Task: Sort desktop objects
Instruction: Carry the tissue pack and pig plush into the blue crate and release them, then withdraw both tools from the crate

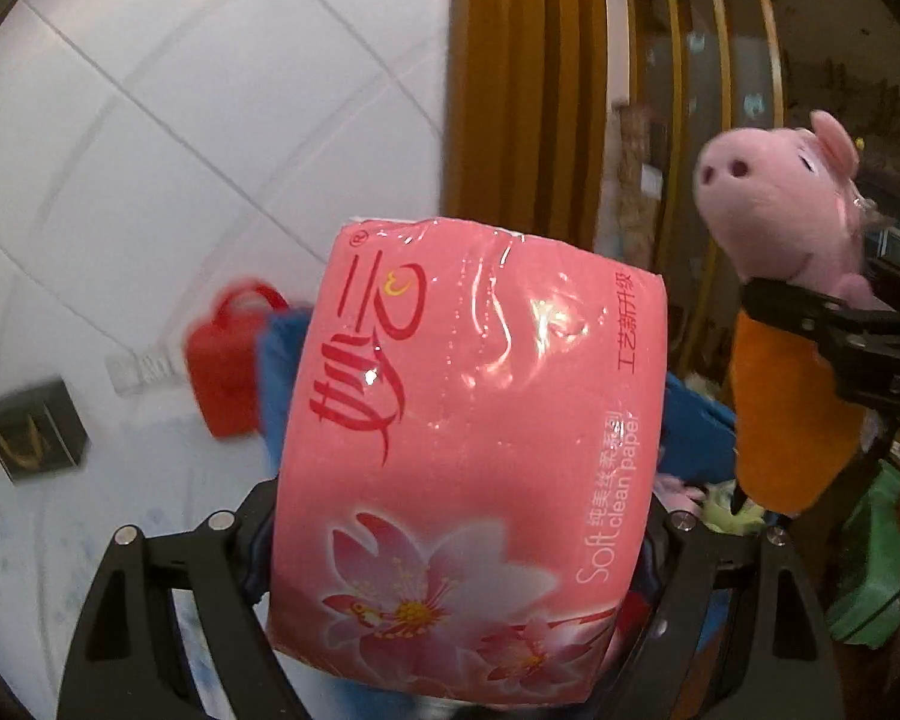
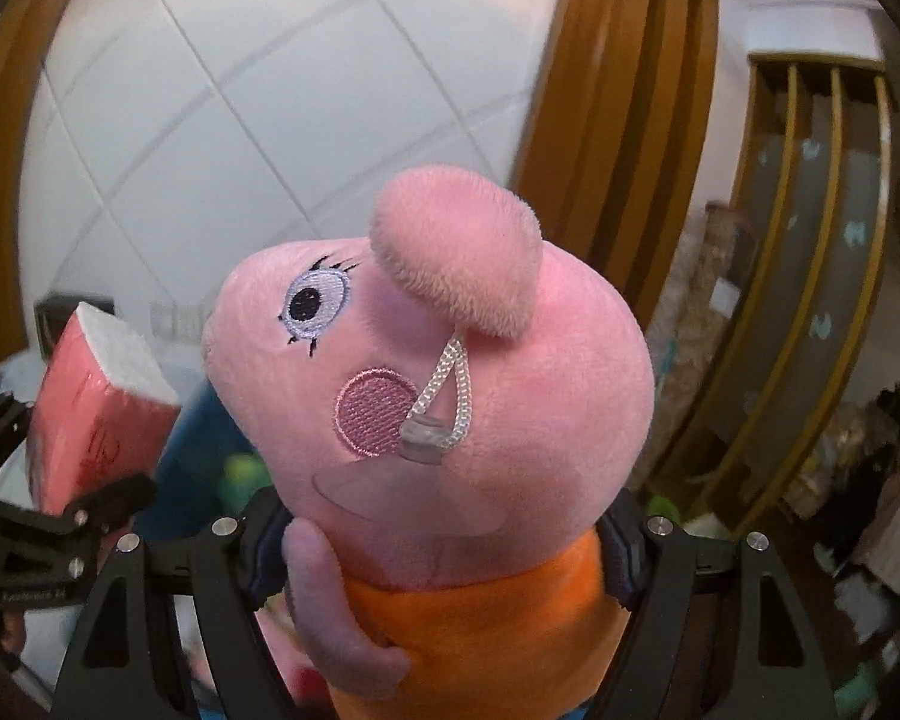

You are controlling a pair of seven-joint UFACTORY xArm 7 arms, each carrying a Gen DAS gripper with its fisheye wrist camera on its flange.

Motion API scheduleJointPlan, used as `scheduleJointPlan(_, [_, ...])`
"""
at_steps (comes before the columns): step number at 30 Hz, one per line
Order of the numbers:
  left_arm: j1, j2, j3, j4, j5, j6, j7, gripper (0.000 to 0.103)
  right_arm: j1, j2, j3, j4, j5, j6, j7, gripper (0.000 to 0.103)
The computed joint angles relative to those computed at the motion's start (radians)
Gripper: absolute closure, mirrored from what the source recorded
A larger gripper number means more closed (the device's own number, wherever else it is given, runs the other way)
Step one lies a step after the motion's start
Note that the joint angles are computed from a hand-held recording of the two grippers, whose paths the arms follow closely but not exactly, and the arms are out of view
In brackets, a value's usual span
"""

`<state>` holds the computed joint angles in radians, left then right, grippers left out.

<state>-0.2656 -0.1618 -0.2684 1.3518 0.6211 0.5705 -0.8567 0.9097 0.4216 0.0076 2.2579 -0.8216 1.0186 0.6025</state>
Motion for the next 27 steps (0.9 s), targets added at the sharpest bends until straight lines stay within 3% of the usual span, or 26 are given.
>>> scheduleJointPlan(2, [-0.021,0.085,-0.044,0.080,0.057,0.107,-0.051,0.018,-0.066,-0.061,0.016,-0.125,0.058,-0.051,-0.016,0.024])
scheduleJointPlan(5, [-0.081,0.176,-0.044,0.158,0.092,0.215,-0.073,0.018,-0.171,-0.078,0.061,-0.203,0.190,-0.080,-0.081,0.024])
scheduleJointPlan(8, [-0.139,0.258,-0.025,0.237,0.094,0.312,-0.079,0.017,-0.260,-0.056,0.102,-0.241,0.345,-0.090,-0.220,0.023])
scheduleJointPlan(10, [-0.175,0.289,-0.008,0.265,0.098,0.358,-0.094,0.017,-0.275,-0.035,0.109,-0.262,0.393,-0.094,-0.260,0.023])
scheduleJointPlan(13, [-0.229,0.331,0.023,0.310,0.111,0.422,-0.116,0.015,-0.260,-0.010,0.097,-0.250,0.369,-0.079,-0.282,0.023])
scheduleJointPlan(15, [-0.245,0.331,0.052,0.306,0.105,0.426,-0.125,0.015,-0.250,0.042,0.088,-0.159,0.387,-0.046,-0.332,0.020])
scheduleJointPlan(17, [-0.269,0.326,0.078,0.304,0.112,0.430,-0.138,0.015,-0.261,0.042,0.076,-0.172,0.404,-0.059,-0.357,0.019])
scheduleJointPlan(19, [-0.294,0.318,0.089,0.307,0.134,0.443,-0.163,0.013,-0.254,0.052,0.068,-0.166,0.408,-0.055,-0.356,0.011])
scheduleJointPlan(20, [-0.302,0.317,0.093,0.314,0.145,0.454,-0.171,0.012,-0.249,0.073,0.069,-0.133,0.416,-0.036,-0.364,0.000])
scheduleJointPlan(27, [-0.308,0.255,0.091,0.254,0.185,0.439,-0.246,0.011,-0.287,0.041,0.066,-0.220,0.459,-0.084,-0.388,0.000])
